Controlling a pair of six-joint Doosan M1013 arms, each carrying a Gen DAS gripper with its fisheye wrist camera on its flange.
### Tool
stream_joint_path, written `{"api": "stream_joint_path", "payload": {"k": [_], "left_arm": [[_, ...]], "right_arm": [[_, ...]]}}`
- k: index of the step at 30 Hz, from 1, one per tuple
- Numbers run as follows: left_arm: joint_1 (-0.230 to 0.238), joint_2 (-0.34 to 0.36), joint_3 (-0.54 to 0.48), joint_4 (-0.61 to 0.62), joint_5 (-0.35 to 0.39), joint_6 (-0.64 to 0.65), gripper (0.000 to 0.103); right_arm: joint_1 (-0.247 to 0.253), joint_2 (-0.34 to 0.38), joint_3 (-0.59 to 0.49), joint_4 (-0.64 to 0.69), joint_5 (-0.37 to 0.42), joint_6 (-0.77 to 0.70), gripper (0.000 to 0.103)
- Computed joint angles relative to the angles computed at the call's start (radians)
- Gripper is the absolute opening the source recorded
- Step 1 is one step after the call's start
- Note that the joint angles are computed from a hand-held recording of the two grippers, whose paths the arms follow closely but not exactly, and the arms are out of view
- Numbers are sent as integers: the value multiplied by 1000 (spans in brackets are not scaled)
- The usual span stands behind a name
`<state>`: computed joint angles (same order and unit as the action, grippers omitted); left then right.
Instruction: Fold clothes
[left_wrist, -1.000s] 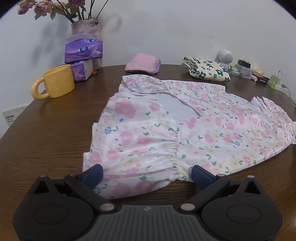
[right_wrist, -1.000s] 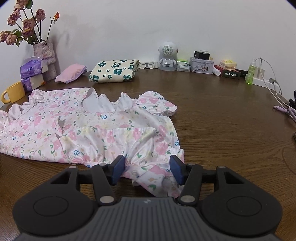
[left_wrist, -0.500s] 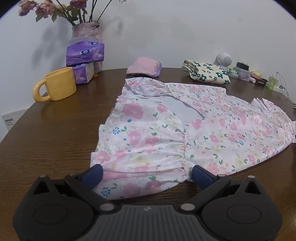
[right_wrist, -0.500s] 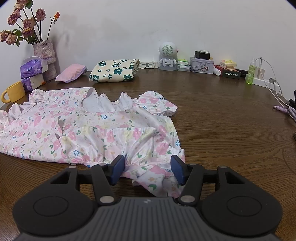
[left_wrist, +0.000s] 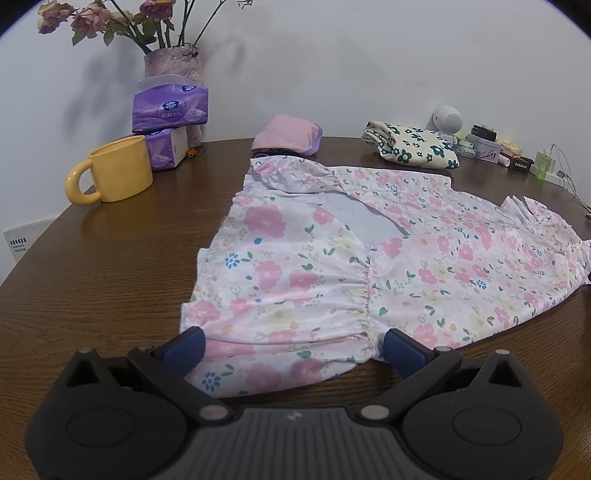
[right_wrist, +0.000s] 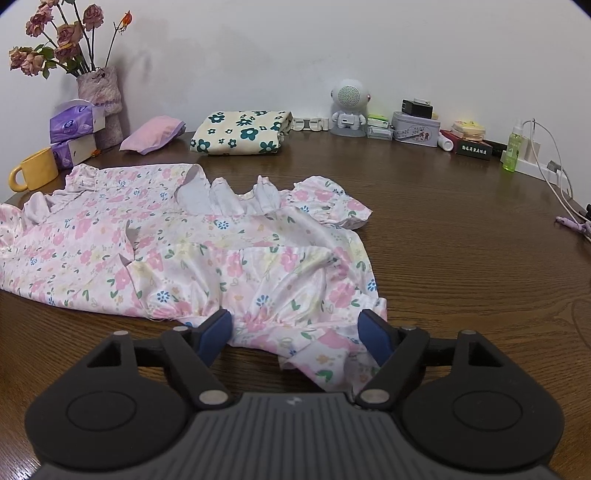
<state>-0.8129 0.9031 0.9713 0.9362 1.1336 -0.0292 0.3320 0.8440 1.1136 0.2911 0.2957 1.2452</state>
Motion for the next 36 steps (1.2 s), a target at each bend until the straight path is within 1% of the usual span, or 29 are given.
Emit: {"api": "stream_joint_path", "payload": {"k": [2,4,6,9,36], "left_arm": [[0,0,0,0,0,1,103],[0,0,0,0,0,0,103],[0,0,0,0,-1,0,103],[0,2,-3,-1,3,-1,103],[0,4,-8,-2,7,-3,103]], "right_arm": [[1,1,-2,-23,2,22,82],[2,4,-9,-74,12,80,93],[2,6,-14,-89,21,99,101],[2,9,-22,-108,35,126,101],[3,8,-19,-116,35,134,102]]}}
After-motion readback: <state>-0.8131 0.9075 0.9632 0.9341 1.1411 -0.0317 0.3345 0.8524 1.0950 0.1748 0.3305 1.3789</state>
